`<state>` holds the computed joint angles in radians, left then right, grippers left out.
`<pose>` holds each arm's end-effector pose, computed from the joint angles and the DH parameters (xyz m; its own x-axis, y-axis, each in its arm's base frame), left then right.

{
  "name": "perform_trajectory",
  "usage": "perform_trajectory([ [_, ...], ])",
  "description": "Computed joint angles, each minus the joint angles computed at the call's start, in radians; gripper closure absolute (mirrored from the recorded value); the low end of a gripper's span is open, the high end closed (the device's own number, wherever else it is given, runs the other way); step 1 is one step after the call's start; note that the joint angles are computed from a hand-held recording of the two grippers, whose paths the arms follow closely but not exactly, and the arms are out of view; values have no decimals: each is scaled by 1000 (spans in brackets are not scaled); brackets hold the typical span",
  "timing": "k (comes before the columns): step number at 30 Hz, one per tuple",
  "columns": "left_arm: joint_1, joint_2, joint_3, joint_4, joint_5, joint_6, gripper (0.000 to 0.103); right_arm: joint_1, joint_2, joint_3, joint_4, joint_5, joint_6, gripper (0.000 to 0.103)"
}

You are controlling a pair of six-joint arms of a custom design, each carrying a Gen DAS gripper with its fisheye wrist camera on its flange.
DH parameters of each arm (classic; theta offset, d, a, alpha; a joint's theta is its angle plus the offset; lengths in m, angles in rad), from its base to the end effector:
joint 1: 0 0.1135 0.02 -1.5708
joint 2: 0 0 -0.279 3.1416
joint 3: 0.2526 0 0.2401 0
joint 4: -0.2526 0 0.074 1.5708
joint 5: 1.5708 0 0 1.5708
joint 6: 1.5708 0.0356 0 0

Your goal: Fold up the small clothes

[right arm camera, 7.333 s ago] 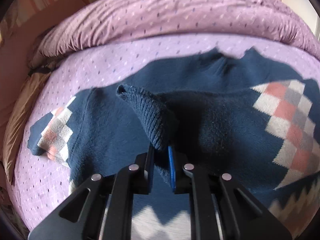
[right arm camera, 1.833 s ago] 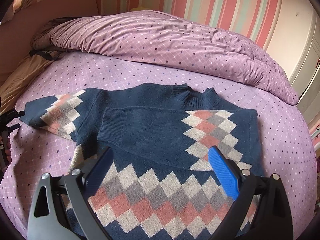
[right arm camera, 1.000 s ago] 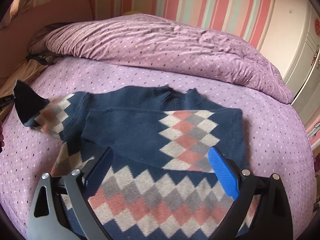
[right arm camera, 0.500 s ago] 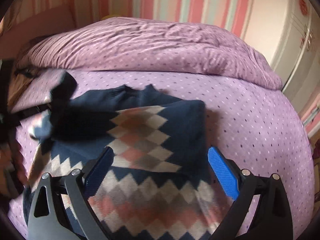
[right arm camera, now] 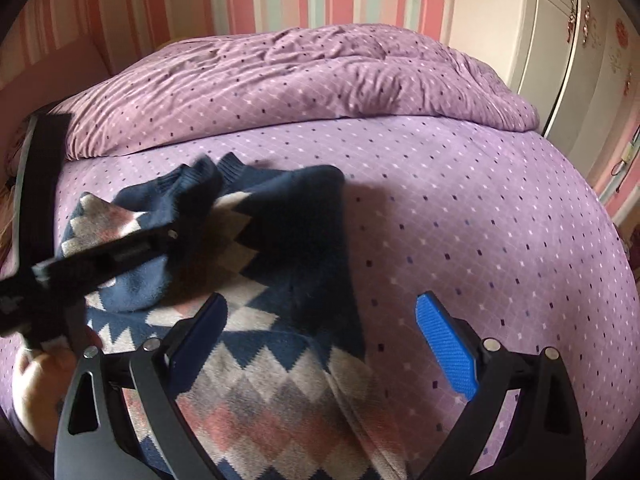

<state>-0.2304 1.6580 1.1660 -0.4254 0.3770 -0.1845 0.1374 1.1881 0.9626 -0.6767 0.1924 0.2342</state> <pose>0.3306 -0.0910 0.2495 -0.8388 0.0216 -0.5439 0.2811 0.8729 -0.3989 0.2222 0.0238 0.2933 -0.7600 0.1249 -0.6378 0.1638 0.9865 -0.0021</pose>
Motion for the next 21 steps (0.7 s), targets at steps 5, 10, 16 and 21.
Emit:
perform_trajectory([
  [5, -37, 73, -5, -10, -61, 65, 41, -22, 2, -9, 10, 12, -26, 7],
  [10, 27, -158, -166, 44, -136, 197, 3, -40, 14, -6, 27, 4, -23, 7],
  [16, 266, -224, -152, -6, -241, 468, 3, -8, 130, 5, 136, -121, 76, 7],
  [21, 462, -110, -58, -53, -199, 551, 3, 87, 293, 36, 271, -138, 99, 19],
])
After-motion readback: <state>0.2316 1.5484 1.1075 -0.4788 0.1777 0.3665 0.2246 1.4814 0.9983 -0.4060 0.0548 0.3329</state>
